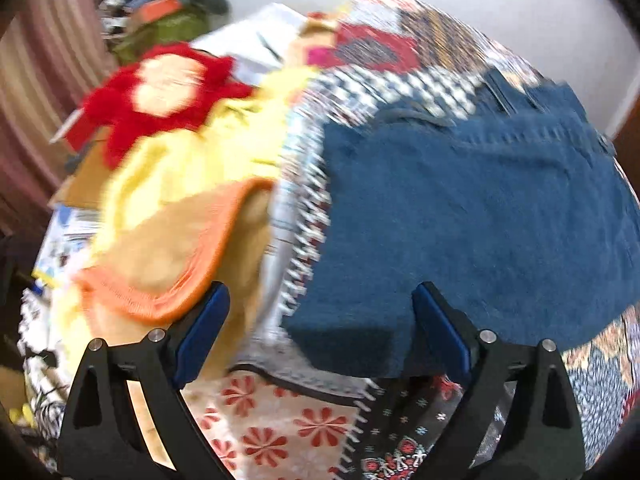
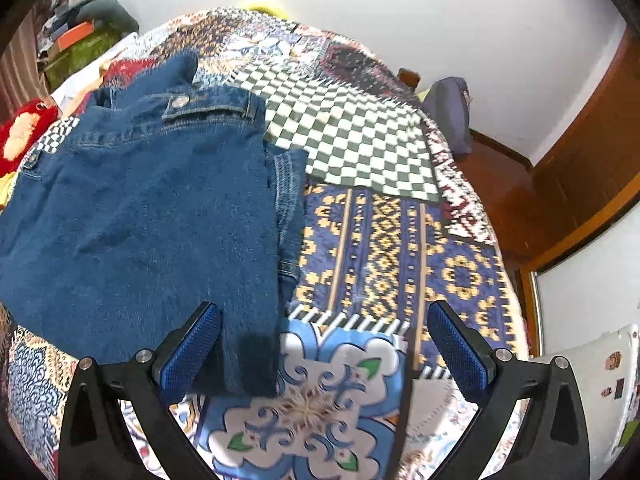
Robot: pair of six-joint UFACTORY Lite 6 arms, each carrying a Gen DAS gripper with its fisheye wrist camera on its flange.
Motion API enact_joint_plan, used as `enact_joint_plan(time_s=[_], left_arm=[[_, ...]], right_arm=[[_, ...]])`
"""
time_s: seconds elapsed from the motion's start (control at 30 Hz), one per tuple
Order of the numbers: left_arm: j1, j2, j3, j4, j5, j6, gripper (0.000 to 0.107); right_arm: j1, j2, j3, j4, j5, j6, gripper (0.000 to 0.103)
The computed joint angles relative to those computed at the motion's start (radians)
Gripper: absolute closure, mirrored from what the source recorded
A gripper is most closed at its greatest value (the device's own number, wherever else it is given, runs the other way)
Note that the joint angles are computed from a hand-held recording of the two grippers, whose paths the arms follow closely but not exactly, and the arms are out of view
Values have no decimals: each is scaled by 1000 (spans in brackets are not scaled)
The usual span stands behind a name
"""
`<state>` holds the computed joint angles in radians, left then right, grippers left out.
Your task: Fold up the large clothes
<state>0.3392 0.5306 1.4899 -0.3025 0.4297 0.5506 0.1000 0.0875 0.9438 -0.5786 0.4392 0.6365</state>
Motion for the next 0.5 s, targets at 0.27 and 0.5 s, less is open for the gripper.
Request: enact_joint_plan(time_s=[0.27, 0.5], left_arm=[[120, -115, -47, -266, 127, 114, 12], [136, -89, -130, -426, 292, 173, 12]], right_arm=[[175, -124, 16, -52, 40, 81, 0], [322, 42, 188, 87, 21, 9, 0]])
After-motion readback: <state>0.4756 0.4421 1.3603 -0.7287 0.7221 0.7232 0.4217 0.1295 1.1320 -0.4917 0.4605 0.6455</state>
